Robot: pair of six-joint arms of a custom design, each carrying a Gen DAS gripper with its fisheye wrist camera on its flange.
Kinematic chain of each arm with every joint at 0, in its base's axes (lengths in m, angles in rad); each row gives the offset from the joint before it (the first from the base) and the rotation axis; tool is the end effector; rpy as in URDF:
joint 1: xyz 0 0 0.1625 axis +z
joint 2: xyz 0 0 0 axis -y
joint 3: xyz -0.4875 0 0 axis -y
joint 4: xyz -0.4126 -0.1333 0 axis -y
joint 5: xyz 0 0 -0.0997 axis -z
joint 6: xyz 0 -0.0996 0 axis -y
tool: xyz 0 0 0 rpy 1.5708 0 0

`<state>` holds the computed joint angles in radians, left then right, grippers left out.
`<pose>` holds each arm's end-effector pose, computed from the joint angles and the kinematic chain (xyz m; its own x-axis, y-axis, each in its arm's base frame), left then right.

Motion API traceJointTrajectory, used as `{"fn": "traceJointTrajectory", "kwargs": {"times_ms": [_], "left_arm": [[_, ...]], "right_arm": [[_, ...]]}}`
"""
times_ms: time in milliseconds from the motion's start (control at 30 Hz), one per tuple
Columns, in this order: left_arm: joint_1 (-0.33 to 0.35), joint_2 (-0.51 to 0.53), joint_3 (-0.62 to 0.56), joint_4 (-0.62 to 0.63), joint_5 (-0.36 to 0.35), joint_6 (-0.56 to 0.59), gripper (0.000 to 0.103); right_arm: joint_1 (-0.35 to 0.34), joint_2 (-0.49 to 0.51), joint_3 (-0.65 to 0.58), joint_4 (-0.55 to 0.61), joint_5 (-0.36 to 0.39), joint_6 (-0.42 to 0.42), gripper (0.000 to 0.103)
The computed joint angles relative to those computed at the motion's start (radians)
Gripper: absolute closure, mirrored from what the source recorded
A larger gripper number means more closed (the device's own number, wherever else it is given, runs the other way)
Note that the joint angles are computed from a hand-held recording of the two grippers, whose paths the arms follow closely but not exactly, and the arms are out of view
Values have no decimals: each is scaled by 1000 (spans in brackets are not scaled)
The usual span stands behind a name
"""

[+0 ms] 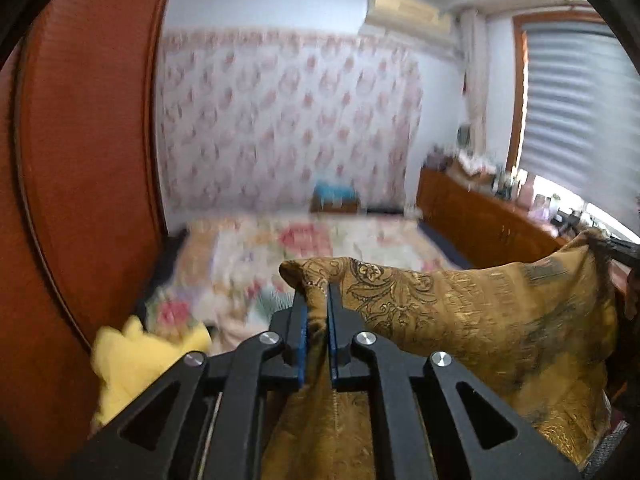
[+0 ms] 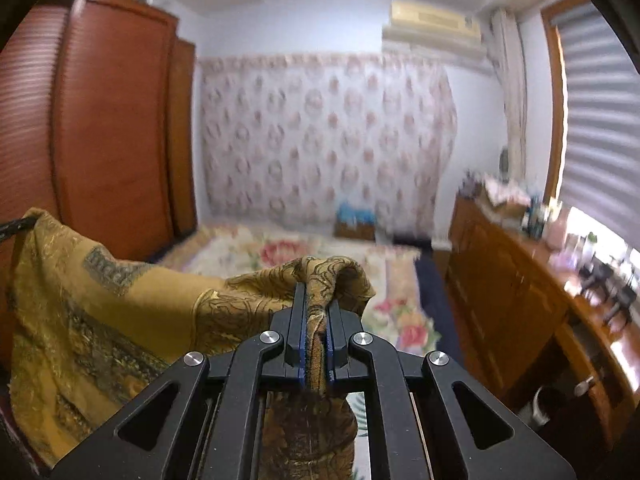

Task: Fold small clothes
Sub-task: 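Grasp the gold shirt hem with both grippers and lift it up, then lay the lifted shirt flat over itself and open both grippers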

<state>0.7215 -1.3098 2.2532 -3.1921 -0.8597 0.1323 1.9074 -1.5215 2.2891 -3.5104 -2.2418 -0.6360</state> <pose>-0.2392 -0.4745 0.3032 -0.7236 0.3637 -0.5866 0.6862 0.4706 -0.5546 0.2099 -0.3837 0.4245 -0.6708 0.0093 0.7416 -0.6547 0.4624 -0.5979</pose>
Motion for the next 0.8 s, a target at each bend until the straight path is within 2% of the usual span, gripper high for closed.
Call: {"fn": "traceJointTrajectory", "kwargs": {"times_ms": [67,133,200,333,433,567,600,700,800], "left_arm": [[32,23,2,38,-22,-26,93],[24,28,42,37,-5,-51,82],[8,19,82,45,-4,-77,75],[-34,-9,132,91,27,-131,68],[-60,-63,187,124,14,-182,67],[-94,-101,256,142,16,-247,66],[-84,-105,255,147,1,-247,66],[-83,-114,276,166,3,-269,66],[-88,-131,301,202,-3,-311,66]], "right_arm": [[-75,45,-5,34,-7,27,86],[-120,95,-11,0,-44,32,73],[-169,101,14,0,-22,57,66],[-203,68,83,-9,28,57,50],[-208,43,139,-3,59,88,45],[-231,20,242,-22,93,130,44],[-237,17,258,-24,94,136,44],[-268,28,321,-68,94,153,44],[-277,63,362,-163,71,131,44]]}}
